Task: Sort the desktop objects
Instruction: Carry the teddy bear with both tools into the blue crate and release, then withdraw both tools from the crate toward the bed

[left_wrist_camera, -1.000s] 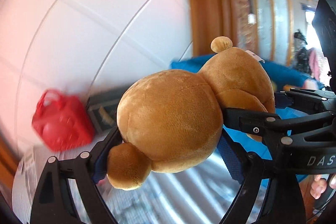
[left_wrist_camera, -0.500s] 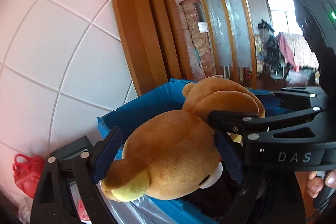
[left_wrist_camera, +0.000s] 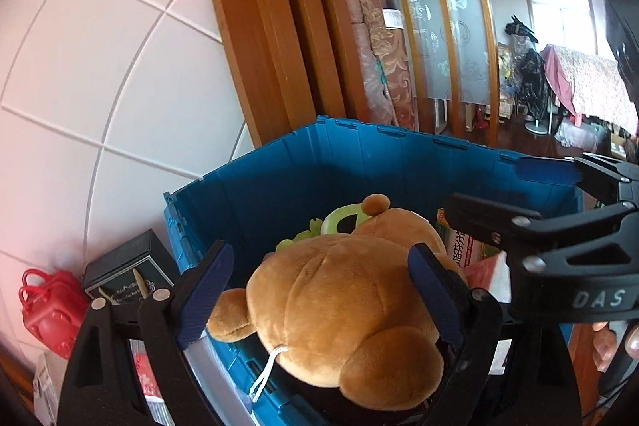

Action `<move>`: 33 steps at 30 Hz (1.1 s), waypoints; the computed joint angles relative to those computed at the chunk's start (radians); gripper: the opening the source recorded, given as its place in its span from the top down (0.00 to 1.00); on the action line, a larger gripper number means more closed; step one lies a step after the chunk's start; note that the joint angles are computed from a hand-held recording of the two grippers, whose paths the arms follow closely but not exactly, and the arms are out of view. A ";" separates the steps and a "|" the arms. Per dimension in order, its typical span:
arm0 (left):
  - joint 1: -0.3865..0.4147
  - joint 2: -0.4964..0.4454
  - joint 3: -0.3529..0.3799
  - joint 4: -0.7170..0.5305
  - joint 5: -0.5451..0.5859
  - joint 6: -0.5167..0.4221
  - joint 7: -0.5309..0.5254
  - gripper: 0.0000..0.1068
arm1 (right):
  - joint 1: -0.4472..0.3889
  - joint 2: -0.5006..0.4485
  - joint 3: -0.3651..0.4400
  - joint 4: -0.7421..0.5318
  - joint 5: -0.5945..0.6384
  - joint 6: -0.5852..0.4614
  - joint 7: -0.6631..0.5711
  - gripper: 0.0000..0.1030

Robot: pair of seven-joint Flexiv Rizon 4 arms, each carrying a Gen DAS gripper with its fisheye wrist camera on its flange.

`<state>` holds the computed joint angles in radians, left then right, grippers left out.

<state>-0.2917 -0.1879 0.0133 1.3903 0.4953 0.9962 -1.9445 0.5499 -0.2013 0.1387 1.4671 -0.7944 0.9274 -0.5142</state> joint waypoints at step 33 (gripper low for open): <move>0.348 0.595 0.141 0.713 0.053 0.028 -0.251 0.06 | 0.304 -0.239 -0.022 -0.298 -0.133 0.073 0.027 0.00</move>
